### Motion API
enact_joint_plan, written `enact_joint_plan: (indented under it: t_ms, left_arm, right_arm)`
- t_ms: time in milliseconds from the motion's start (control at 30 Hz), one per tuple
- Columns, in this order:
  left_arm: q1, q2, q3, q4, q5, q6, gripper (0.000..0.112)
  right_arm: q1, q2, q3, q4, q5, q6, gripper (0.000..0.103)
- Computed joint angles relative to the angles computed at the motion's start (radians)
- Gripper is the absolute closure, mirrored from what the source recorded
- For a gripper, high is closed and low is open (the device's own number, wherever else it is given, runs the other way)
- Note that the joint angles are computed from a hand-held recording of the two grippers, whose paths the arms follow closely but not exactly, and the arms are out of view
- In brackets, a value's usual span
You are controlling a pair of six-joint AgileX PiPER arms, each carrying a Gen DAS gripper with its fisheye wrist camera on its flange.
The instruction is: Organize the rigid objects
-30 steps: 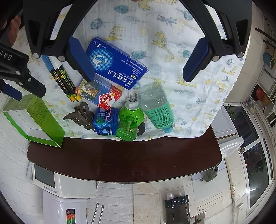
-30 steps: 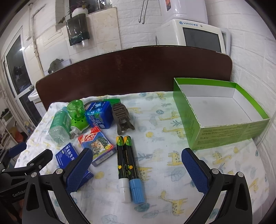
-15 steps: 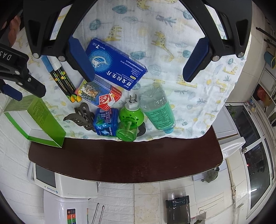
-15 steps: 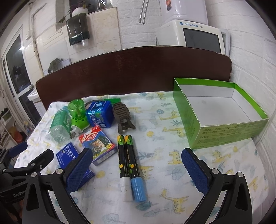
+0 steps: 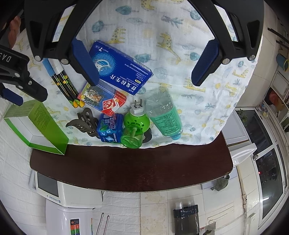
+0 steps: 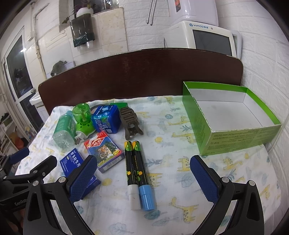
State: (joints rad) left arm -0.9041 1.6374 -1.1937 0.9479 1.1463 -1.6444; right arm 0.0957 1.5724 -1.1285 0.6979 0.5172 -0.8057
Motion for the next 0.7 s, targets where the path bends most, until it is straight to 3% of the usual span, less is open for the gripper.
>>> enact_joint_plan:
  t_ms: [267,400,467,533,600,633,700]
  left_arm:
    - [-0.003,-0.013,0.015,0.008,-0.01,0.007,0.012]
    - [0.0,-0.034,0.035,0.016,-0.037,0.023,0.017]
    - [0.02,-0.07,0.067,0.015,-0.101,0.046,0.03]
    - [0.069,-0.12,0.109,-0.022,-0.221,0.099,0.051]
    - [0.143,-0.172,0.154,-0.092,-0.378,0.171,0.067]
    - [0.179,-0.191,0.175,-0.123,-0.45,0.204,0.067]
    - [0.218,-0.193,0.173,-0.176,-0.506,0.286,0.068]
  right_arm:
    - [-0.004,-0.009,0.001,0.02,0.027,-0.016,0.0]
    - [-0.023,-0.02,0.013,0.118,0.049,-0.11,0.022]
    - [-0.045,-0.013,0.001,0.174,0.108,-0.156,0.039]
    - [-0.095,0.028,-0.046,0.249,0.272,-0.197,0.06]
    - [-0.118,0.078,-0.096,0.269,0.417,-0.187,0.064]
    - [-0.119,0.099,-0.114,0.269,0.472,-0.184,0.065]
    - [-0.099,0.12,-0.118,0.256,0.497,-0.203,0.065]
